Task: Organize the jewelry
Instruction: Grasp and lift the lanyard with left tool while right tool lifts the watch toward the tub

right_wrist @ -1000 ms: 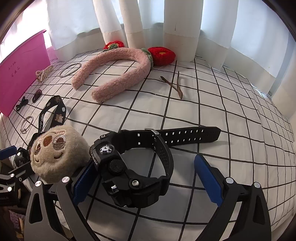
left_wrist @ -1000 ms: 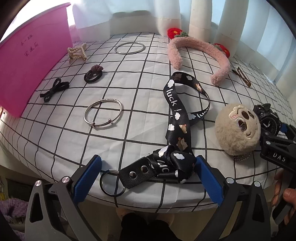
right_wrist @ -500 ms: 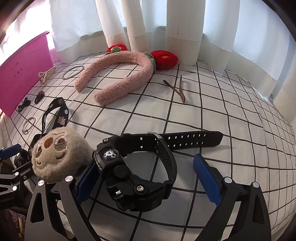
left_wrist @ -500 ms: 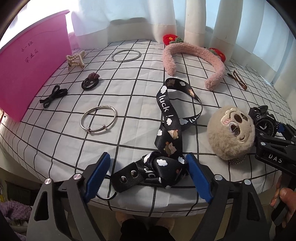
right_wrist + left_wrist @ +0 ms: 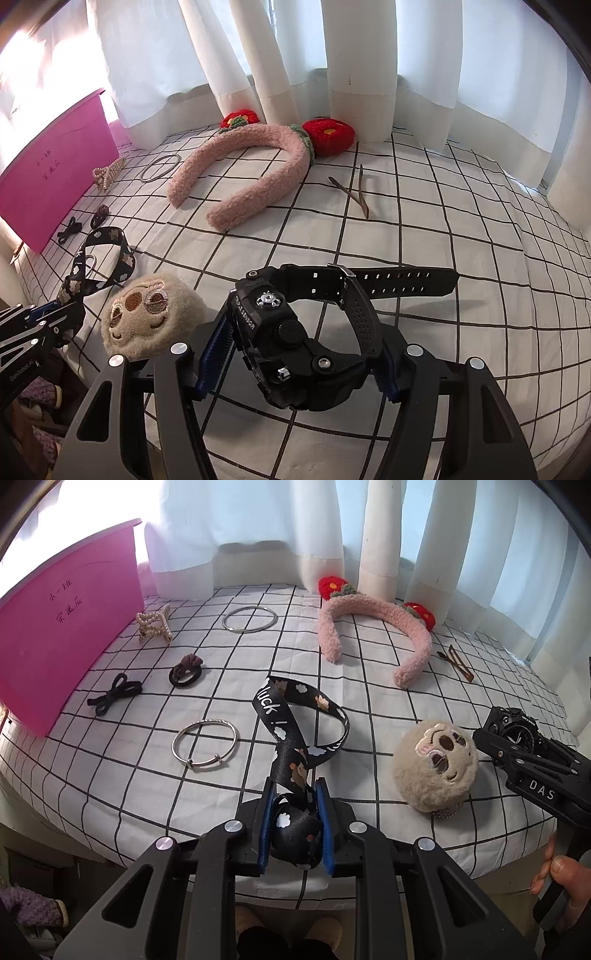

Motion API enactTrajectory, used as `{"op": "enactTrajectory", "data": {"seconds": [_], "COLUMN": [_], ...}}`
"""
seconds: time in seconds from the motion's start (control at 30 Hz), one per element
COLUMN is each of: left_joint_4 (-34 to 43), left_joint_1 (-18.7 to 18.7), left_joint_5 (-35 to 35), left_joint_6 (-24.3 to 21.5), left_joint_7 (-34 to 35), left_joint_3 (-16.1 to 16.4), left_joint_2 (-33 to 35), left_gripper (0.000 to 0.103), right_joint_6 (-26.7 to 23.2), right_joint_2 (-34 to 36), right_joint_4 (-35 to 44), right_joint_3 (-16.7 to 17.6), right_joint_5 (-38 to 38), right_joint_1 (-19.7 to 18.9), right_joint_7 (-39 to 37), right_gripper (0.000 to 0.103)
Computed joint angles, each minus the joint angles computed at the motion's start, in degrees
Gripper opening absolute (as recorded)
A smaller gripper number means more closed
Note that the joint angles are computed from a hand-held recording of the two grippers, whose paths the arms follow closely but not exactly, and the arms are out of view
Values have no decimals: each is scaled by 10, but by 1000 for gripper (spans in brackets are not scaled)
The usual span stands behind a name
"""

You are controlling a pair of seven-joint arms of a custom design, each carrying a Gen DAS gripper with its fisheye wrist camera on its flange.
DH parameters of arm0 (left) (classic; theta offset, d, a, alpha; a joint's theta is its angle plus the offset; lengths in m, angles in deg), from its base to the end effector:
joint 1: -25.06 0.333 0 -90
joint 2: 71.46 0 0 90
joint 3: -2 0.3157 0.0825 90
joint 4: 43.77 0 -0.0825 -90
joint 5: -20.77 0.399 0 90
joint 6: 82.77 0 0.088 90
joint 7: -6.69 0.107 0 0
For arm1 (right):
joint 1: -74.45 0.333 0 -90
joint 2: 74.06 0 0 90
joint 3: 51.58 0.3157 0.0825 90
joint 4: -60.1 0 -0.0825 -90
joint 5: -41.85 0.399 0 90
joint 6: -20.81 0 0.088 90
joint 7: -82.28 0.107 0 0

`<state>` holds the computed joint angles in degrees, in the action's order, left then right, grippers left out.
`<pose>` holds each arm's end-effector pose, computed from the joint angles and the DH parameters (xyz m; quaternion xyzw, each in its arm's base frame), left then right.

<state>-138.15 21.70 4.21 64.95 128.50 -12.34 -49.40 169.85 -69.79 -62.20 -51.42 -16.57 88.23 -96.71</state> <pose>0.6926 -0.1909 0.4513 -0.4364 0.8457 -0.2828 0.1200 0.5702 0.1594 0.3972 -0.4556 0.8100 -0.3028 0.2113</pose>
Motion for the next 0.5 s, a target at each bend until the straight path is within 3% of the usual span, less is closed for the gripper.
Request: {"op": "enactTrajectory", "data": {"seconds": [0.5], "left_joint_4": [65], "left_joint_1": [26], "left_joint_5": [-83], "left_joint_6": [-13], "left_joint_7": [29], "left_joint_3": [-9], "left_joint_2": [-24], "left_gripper": [21], "right_joint_6": [3], "right_joint_2": [-23], "right_joint_4": [54], "right_joint_3": [12], "right_joint_5": [1], "right_joint_1": [-5], "right_joint_7": [-67], "right_gripper": [63]}}
